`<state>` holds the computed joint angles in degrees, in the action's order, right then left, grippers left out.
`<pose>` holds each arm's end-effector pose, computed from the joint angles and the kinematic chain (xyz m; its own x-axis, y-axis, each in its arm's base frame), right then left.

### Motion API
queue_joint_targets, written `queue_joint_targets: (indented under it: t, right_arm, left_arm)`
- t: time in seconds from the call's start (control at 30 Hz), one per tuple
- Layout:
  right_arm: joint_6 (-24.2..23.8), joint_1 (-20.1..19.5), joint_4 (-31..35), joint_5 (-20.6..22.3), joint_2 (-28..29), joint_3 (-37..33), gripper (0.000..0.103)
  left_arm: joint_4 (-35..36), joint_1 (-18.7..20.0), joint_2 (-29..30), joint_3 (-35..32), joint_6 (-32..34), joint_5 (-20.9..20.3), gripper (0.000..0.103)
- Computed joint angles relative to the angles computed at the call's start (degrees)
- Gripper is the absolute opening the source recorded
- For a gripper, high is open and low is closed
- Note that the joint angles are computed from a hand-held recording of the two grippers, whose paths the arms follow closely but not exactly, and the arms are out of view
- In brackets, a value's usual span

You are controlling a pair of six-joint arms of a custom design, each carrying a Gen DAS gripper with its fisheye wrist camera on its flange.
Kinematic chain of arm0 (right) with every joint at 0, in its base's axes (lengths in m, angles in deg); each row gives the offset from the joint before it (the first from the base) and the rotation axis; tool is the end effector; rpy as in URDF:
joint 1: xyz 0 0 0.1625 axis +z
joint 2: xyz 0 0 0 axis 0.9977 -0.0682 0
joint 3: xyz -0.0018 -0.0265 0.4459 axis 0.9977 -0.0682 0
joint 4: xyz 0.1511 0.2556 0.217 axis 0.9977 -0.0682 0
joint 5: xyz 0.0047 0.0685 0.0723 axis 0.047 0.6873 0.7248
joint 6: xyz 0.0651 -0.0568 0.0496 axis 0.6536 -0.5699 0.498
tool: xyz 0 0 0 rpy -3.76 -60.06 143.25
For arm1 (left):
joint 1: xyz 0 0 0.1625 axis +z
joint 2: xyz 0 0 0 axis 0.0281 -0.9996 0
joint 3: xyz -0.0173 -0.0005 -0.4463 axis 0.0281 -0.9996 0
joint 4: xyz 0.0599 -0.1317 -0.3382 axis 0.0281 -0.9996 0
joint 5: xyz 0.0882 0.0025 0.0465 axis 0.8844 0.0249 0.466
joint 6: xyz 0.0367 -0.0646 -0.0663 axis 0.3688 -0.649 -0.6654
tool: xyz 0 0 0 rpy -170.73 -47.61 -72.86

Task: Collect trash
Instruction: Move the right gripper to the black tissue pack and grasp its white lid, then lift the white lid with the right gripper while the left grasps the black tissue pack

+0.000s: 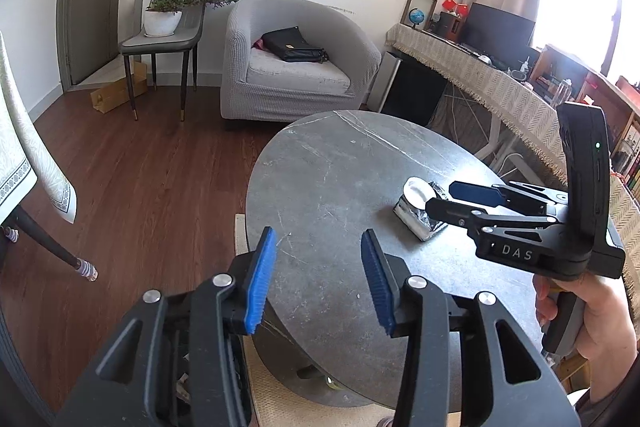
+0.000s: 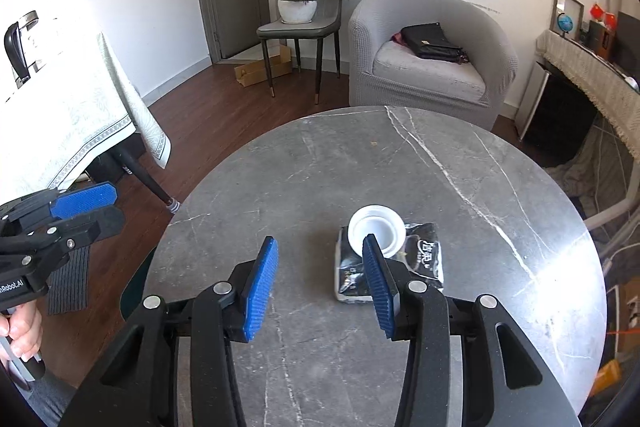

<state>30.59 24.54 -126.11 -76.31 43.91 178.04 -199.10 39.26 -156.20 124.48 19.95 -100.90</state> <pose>0.2545 -0.4500 0.1211 -0.7134 -0.2900 0.6379 -0.6220 0.6814 -0.3858 -0.1879 -0.4198 0.2273 -0.8115 0.3250 -0.4857 0.5597 0.6712 -0.4861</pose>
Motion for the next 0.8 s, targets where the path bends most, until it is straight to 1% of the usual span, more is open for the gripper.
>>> queue_joint_targets:
  t: [0.1,0.27,0.57,0.67,0.77,0.8]
  right_arm:
    - [-0.5,-1.1,0.0,0.2,-0.6,-0.2,0.052]
    - [-1.7,-2.7,1.3,0.1,0.4,-2.3,0.052]
    - [-1.1,-4.5,2.7,1.0,1.4,-4.2,0.052]
    - [-1.5,-4.5,2.3,-0.2,1.8,-4.7,0.052]
    - [-0.8,-5.4,3.2,1.4,1.2,-4.6,0.051]
    - [-0.9,-5.7,3.3,1.8,1.0,-4.6,0.049]
  left_arm:
    - [-0.2,1.1,1.8,-1.2,-0.2,-1.0,0.051]
    - [0.0,1.9,4.5,-2.4,-0.3,-2.8,0.052]
    - [-2.5,2.1,7.6,-3.4,0.5,-5.4,0.057]
    - [-3.0,2.2,8.9,-4.1,0.0,-6.2,0.061]
    - [-3.1,2.0,10.2,-4.7,0.1,-6.6,0.064]
    - [-3.1,1.6,10.7,-4.7,0.0,-6.4,0.065]
